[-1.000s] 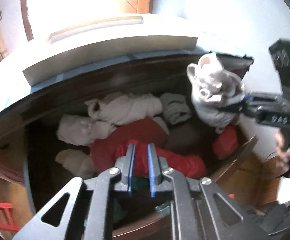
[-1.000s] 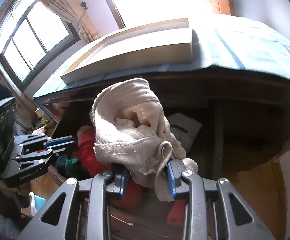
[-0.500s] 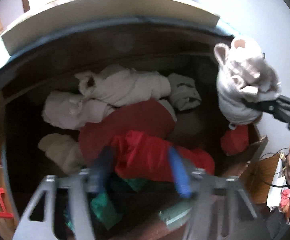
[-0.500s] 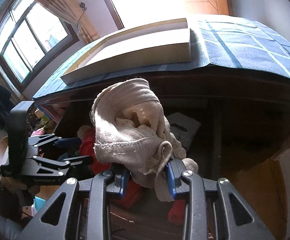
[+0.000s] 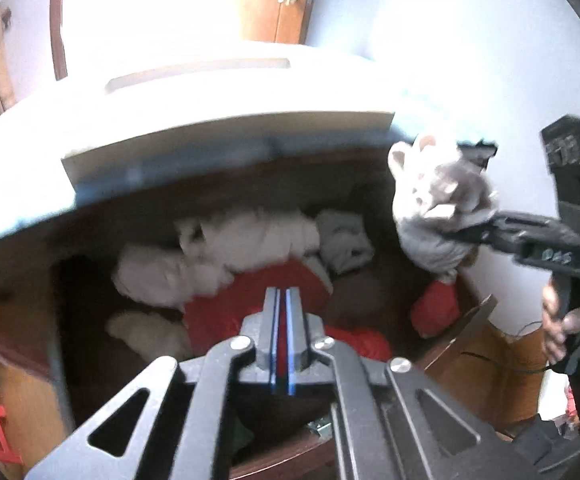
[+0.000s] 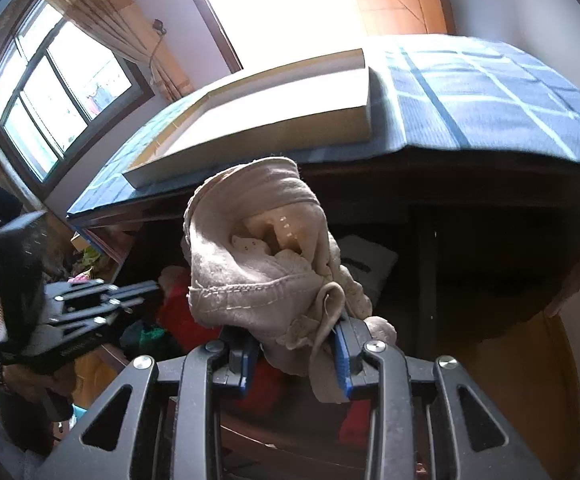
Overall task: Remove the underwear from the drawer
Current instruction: 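Grasp the red rolled cloth with the left gripper while the right gripper holds the beige underwear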
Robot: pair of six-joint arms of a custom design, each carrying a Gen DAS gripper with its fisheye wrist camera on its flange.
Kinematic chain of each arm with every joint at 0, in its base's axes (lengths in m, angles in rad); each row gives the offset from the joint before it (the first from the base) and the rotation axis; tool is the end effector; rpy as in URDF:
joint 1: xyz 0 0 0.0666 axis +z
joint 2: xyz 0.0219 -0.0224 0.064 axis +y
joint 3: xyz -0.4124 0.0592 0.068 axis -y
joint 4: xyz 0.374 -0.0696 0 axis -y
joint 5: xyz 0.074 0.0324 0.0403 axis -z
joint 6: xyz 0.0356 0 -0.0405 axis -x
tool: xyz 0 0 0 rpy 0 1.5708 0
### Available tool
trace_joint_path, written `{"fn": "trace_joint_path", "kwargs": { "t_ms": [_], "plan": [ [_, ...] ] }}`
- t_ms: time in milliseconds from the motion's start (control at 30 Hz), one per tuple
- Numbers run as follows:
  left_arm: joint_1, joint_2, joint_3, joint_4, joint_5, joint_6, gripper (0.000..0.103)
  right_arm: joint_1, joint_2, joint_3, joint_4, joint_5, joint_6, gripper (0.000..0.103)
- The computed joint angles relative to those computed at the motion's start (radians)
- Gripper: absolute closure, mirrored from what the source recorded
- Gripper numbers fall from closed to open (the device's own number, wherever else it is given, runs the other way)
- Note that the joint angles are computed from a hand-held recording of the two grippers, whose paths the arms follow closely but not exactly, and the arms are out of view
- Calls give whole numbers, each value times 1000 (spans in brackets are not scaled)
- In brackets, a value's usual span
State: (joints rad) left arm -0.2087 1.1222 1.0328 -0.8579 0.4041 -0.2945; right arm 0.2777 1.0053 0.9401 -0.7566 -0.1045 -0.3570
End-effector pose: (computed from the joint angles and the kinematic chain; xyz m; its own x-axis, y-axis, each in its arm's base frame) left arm 0.3286 -0.0843 0.4115 -0.6395 0.4082 -0.6514 0.6278 0.7664 -0.1360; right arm 0.2933 0.0870 0.4106 -0.7791 0.1393 -0.6113 -0.0733 0.9481 0.3095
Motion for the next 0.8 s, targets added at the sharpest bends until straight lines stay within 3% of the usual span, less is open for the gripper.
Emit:
{"fn": "trace_joint_path", "kwargs": {
  "t_ms": [67, 167, 267, 333, 400, 433, 567, 667, 700, 800],
  "plan": [
    [6, -20, 11, 11, -8, -16, 103, 8, -5, 11, -3, 11, 5, 69],
    [18, -5, 35, -31, -19, -33, 102, 21, -6, 29, -5, 27, 11, 69],
    [-5, 28, 38, -95, -53, -163, 97, 32, -4, 32, -7, 29, 9, 69],
    [-32, 61, 50, -176, -25, -320, 80, 33, -2, 31, -15, 28, 14, 69],
    [-42, 94, 62, -229, -22, -436, 36, 29, -3, 30, -22, 26, 13, 69],
    [-50, 106, 65, -234, -52, -501, 29, 22, -9, 28, -26, 24, 10, 69],
    [-75, 111, 65, -162, -108, -726, 28, 0, -20, 22, -30, 14, 6, 69],
    [-92, 209, 165, -322, -99, -862, 28, -11, -9, 22, -34, 5, -2, 69],
    [-106, 222, 172, -327, -137, -911, 28, -12, -4, 24, -34, 0, -8, 69],
    [-136, 225, 137, -249, -265, -1113, 28, -27, 2, 29, -37, -20, -23, 69]
  ]
}}
